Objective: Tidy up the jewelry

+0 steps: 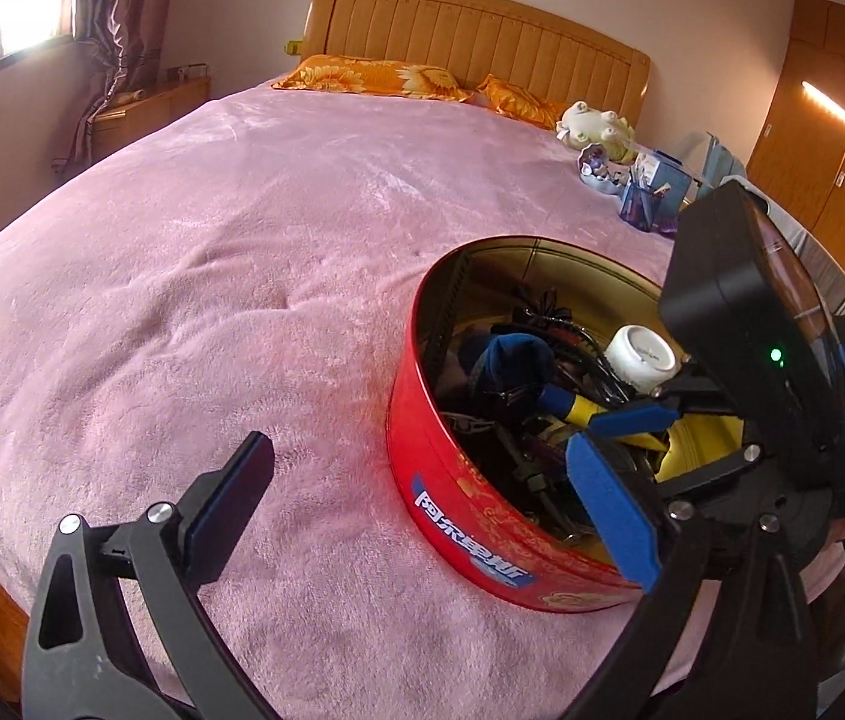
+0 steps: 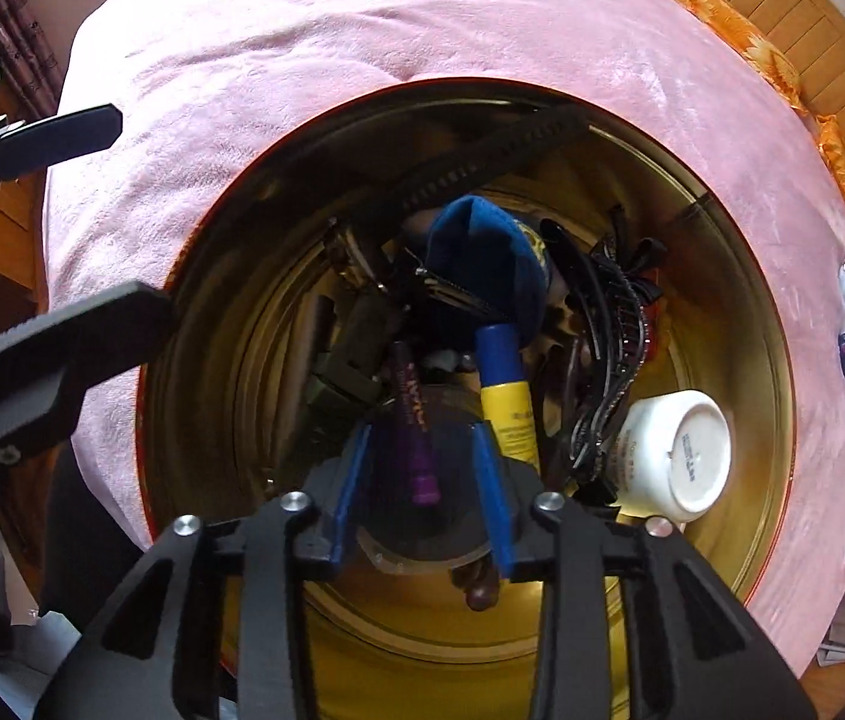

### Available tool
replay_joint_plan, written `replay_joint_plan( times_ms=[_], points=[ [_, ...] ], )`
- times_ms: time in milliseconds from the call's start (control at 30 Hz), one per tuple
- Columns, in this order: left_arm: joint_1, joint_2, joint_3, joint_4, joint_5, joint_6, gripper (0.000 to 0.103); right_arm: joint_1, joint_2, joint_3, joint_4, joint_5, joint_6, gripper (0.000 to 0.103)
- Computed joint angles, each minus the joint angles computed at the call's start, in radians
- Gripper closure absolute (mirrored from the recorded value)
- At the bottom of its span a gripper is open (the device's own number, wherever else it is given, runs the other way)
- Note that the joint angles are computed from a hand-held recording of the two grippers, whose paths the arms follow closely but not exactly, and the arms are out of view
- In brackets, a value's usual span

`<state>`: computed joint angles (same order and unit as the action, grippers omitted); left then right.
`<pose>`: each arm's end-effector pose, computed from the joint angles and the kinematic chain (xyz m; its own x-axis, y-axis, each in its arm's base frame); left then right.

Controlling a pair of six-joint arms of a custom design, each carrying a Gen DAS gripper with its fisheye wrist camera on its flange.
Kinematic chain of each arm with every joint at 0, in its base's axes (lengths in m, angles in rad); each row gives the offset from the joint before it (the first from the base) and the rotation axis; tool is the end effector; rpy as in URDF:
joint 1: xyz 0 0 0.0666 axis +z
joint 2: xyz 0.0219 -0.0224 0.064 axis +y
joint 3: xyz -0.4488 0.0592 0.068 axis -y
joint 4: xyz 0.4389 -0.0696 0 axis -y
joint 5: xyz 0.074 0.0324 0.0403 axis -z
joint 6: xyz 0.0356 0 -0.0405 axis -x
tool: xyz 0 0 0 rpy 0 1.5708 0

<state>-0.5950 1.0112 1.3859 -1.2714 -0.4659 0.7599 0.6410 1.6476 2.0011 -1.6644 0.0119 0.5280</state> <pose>0.2701 -0.1640 0.6249 -0.6540 -0.3005 -0.6942 -0.2510 0.9519 -0.1756 0.4524 0.3365 0.6188 -0.3691 -0.9039 -0.2162 -0.9046 0.4027 -0.1394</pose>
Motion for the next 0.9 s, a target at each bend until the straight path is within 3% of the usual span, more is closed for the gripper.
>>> replay_joint_plan(
  times_ms=[100, 167, 267, 567, 767, 900],
  points=[
    [-0.010, 0.006, 0.006, -0.004, -0.004, 0.000, 0.008, -0.020, 0.005, 0.018, -0.005, -0.030, -0.005, 0.042],
    [-0.017, 0.011, 0.013, -0.010, -0.010, 0.000, 0.008, -0.032, 0.007, 0.031, -0.008, -0.040, 0.003, 0.021],
    [-0.026, 0.016, 0.022, -0.013, -0.017, -0.001, 0.008, -0.047, -0.001, 0.040, -0.020, -0.068, 0.028, 0.011],
    [-0.051, 0.048, 0.059, -0.034, -0.027, 0.002, 0.008, -0.105, -0.044, 0.029, -0.002, -0.156, 0.021, 0.008],
    [-0.057, 0.091, 0.097, -0.042, -0.010, -0.038, 0.008, -0.160, -0.079, 0.004, 0.042, -0.220, 0.011, 0.007],
    [-0.050, 0.142, 0.155, -0.055, 0.039, -0.157, 0.008, -0.179, -0.075, 0.015, 0.031, -0.192, 0.038, 0.007]
  ],
)
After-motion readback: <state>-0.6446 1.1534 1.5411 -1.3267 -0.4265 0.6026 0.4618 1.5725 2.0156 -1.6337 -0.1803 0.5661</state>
